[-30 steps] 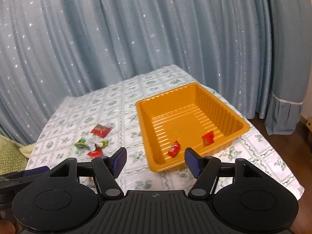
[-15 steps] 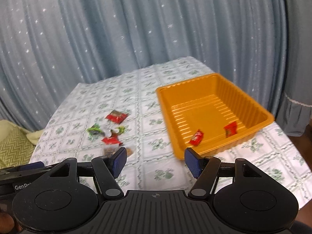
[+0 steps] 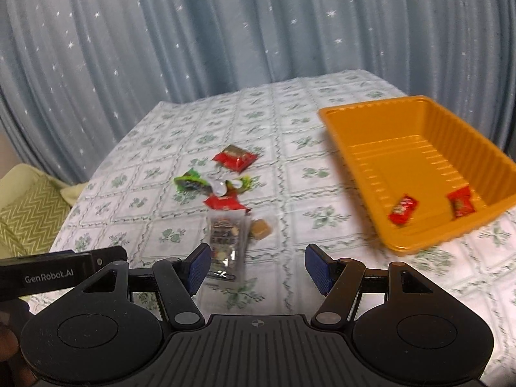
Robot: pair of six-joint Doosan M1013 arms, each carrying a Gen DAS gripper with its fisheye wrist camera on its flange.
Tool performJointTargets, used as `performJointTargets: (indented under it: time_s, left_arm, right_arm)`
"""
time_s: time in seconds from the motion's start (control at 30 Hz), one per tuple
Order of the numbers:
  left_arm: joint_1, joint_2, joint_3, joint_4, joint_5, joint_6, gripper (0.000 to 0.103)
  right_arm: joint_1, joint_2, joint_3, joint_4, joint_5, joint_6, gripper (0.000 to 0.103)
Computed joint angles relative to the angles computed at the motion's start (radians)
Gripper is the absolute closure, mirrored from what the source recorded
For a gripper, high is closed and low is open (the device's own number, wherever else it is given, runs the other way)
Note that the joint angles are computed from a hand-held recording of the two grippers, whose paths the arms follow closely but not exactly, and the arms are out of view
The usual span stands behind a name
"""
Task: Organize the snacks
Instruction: 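Move the right tool back and grasp the clear nut packet, then grasp a red-and-white candy with the left tool while right holds packet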
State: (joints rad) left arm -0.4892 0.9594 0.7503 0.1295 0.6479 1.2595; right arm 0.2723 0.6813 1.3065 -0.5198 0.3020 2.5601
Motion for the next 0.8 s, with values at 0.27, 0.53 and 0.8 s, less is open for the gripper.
performJointTargets:
  time_s: [0.27,0.53,0.8]
  left_arm:
    - [0.018,0.045,-0.062,-0.059,0.016,0.025,0.014]
    - [0.026,0.073,-0.100,-0.060,0.032,0.010,0.014]
    - [0.029,0.081,-0.108,-0.106,0.031,0.055,0.014]
  right_arm:
    - [0.016,0.074,-0.096,0.054,0.051,-0.104,0.038]
    - [0.024,0.138,-0.187,0.089,0.106,-0.150,0.049]
    - [0.027,0.146,-0.196,0.038,0.124,-0.082,0.065]
